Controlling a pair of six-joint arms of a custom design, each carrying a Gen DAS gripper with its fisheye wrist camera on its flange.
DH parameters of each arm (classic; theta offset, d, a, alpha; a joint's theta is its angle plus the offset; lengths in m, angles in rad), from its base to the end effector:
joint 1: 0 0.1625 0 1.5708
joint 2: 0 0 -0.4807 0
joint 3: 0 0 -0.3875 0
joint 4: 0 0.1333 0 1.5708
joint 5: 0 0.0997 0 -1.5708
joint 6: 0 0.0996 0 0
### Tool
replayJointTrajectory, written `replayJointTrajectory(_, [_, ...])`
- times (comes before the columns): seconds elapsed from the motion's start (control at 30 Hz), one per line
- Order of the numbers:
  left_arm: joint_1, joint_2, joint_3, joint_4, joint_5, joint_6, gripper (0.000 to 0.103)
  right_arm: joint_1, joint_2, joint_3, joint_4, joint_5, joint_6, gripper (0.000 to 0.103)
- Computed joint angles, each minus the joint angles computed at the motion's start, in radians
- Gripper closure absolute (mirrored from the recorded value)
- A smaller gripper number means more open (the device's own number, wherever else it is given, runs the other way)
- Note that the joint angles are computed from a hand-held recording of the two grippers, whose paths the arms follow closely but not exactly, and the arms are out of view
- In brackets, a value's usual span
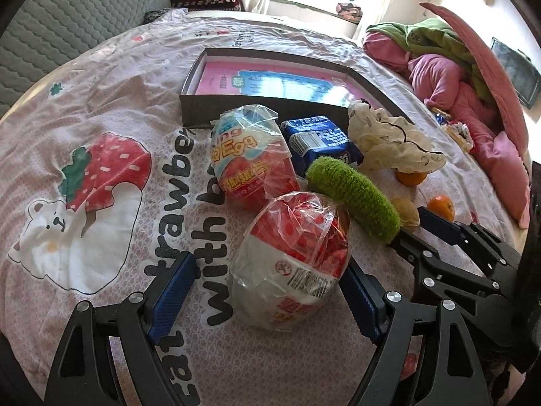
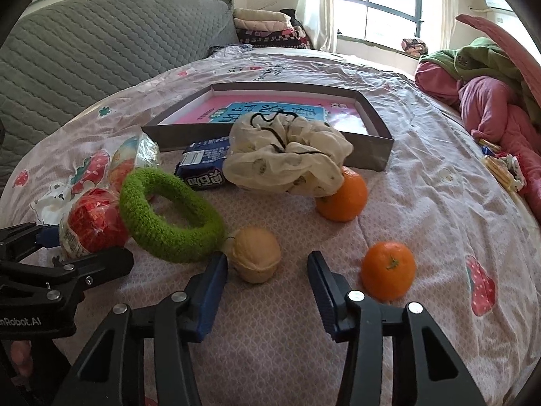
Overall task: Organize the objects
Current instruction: 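Close the right tool on the walnut while the left tool grasps the red-wrapped egg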
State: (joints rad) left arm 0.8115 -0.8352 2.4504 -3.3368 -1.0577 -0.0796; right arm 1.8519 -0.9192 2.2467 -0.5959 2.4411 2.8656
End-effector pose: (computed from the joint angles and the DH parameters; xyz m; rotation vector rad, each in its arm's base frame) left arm -0.1549 -0.4279 0.0610 0.8477 2.5578 -0.4737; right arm 0.1565 -0.3358 0.0515 0.1595 -2.1497 0.9441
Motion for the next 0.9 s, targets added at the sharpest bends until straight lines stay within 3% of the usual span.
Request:
replayJointTrajectory(0.33, [0.000, 0.005, 0.000, -0.015, -0.010, 0.011, 0.021, -0.020, -0.011, 0.023, -0.051, -0.053, -0.066, 0.073])
replayJointTrajectory(0.73, [0.006, 0.006, -0.003, -0.014, -0.054, 0.029, 0.044, -0.039, -0.035, 0.057, -0.087, -0.099, -0.079, 0.073])
replayJointTrajectory(0.9, [0.010, 0.003, -0.002, -0.017, -0.073, 0.039, 0.045, -0.039, -0.039, 0.066, -0.097, -0.105, -0.076, 0.073])
